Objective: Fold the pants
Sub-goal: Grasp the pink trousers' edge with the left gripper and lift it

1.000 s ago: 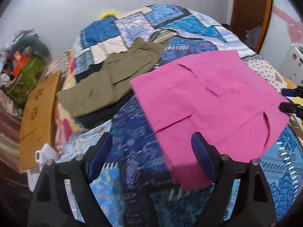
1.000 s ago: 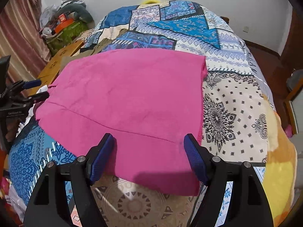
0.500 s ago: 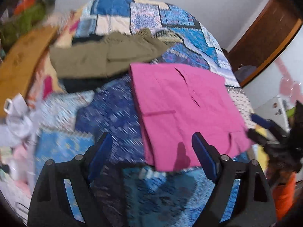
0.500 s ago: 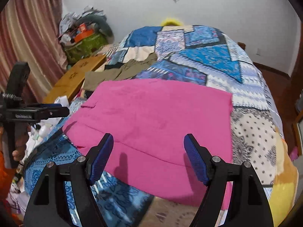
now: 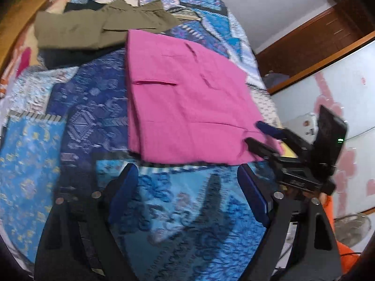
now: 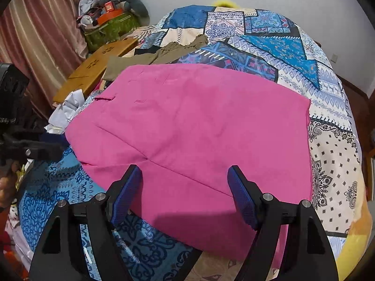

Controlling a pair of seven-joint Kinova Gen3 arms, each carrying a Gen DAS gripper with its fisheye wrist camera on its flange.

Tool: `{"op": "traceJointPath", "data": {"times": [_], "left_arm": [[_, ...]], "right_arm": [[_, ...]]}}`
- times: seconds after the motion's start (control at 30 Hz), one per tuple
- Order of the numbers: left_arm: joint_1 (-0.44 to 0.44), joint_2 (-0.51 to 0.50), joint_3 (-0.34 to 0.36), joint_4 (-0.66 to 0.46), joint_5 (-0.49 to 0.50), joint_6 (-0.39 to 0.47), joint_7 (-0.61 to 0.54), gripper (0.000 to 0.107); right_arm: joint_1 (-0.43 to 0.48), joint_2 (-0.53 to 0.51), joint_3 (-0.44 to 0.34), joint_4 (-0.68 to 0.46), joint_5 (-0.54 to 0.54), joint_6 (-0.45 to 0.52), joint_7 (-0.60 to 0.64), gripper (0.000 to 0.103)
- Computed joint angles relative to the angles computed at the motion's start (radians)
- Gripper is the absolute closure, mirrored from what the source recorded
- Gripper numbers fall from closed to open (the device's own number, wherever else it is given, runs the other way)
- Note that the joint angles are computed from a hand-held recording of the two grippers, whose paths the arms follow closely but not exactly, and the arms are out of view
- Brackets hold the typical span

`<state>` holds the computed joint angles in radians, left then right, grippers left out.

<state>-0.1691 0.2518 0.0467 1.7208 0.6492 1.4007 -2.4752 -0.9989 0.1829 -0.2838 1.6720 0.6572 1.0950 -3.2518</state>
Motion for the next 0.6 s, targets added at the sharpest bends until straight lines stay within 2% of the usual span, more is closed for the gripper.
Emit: {"op": "traceJointPath", "data": {"times": [0.2,0.3,0.37,0.43,0.5,0.6], "left_arm": [[0.006,0.077,0.015,-0.048,0.043,0.030,0.069,0.022],[0.021,0.096,0.025,-0.071,0.049,0.010,0.121,0.023],[0.043,0.086,0.030,-0.082,0.030,-0.030,0.158,0.032],[0.063,0.065,0.032,-0.081,0.001,-0.080,0.181,0.056],[0.077,0.054,0.041,-0.080,-0.015,-0.111,0.186,0.071],[0.082,0.012,0.046,-0.047,-0.015,-0.178,0.154,0.080]], "right_arm": [[0.002,-0.005,-0.001,0.011,0.007,-0.017,-0.013,0.029],[0.002,-0.007,-0.001,0.018,0.013,-0.025,-0.023,0.029],[0.001,-0.010,-0.002,0.024,0.019,-0.029,-0.032,0.029],[0.000,-0.010,-0.003,0.026,0.024,-0.031,-0.040,0.029],[-0.002,-0.008,-0.004,0.024,0.027,-0.030,-0.046,0.029],[-0.001,-0.009,-0.004,0.027,0.028,-0.031,-0.046,0.029]]}}
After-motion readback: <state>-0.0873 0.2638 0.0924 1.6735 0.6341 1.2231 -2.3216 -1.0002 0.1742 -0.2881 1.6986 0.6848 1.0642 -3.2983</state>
